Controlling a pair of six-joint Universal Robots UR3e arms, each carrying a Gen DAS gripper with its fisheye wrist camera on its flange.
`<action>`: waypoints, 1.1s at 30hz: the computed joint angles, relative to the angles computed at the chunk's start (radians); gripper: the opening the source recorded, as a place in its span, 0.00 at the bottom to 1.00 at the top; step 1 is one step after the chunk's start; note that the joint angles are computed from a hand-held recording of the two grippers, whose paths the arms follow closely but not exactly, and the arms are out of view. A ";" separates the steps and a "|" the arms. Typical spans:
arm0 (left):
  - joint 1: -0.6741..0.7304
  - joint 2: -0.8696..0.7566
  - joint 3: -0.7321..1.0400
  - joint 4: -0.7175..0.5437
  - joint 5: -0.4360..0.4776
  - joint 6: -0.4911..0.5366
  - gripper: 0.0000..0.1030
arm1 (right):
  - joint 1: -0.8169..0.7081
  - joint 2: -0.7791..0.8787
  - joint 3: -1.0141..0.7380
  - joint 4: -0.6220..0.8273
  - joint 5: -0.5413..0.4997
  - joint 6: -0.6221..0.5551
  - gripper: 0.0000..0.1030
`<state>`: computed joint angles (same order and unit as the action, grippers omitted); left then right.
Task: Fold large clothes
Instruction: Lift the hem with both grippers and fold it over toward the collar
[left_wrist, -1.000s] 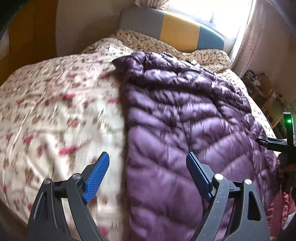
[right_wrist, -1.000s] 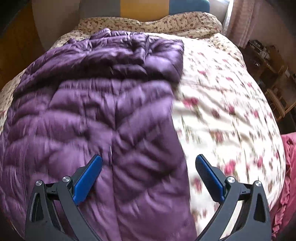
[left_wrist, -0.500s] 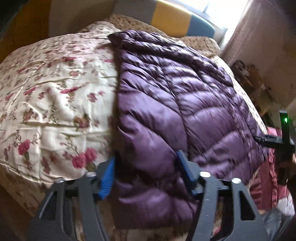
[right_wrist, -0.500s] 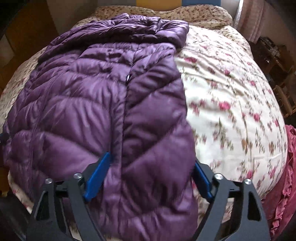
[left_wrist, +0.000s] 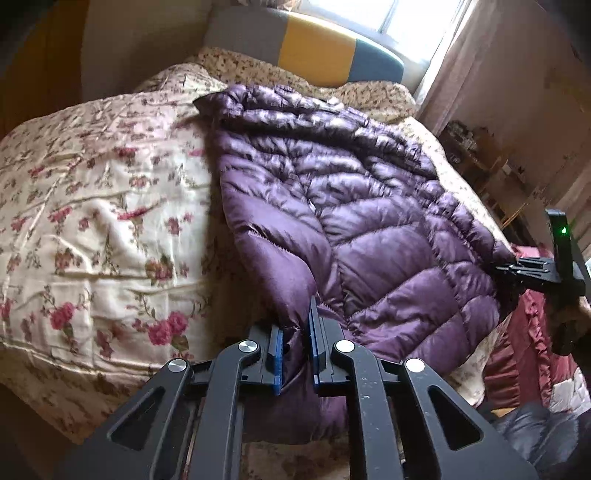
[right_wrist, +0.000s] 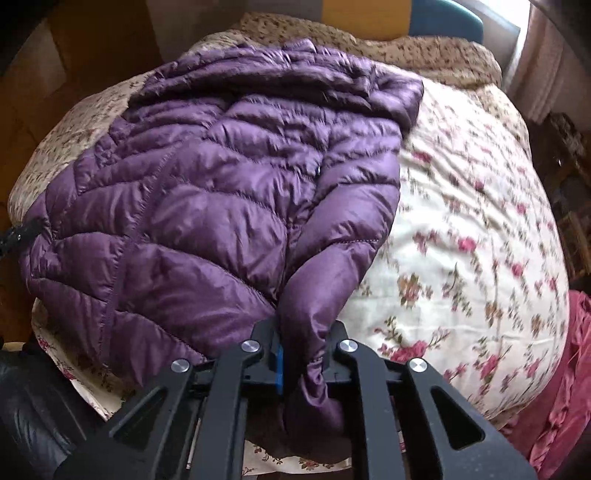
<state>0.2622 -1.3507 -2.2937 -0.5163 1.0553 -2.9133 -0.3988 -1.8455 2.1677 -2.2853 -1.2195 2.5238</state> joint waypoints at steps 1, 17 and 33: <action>0.005 0.004 0.011 -0.013 -0.011 0.000 0.08 | 0.000 -0.011 -0.009 0.010 0.006 -0.003 0.09; -0.071 -0.266 0.386 0.047 -0.031 -0.111 0.06 | 0.138 0.256 -0.345 -0.148 -0.004 0.180 0.08; -0.167 -0.813 1.174 -0.140 0.127 -0.210 0.05 | 0.233 0.784 -1.017 -0.086 -0.086 0.389 0.07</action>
<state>0.0957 -2.1636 -1.1197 -0.6566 1.1826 -3.1237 -0.1653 -1.0611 1.1508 -2.3711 -1.3052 2.9123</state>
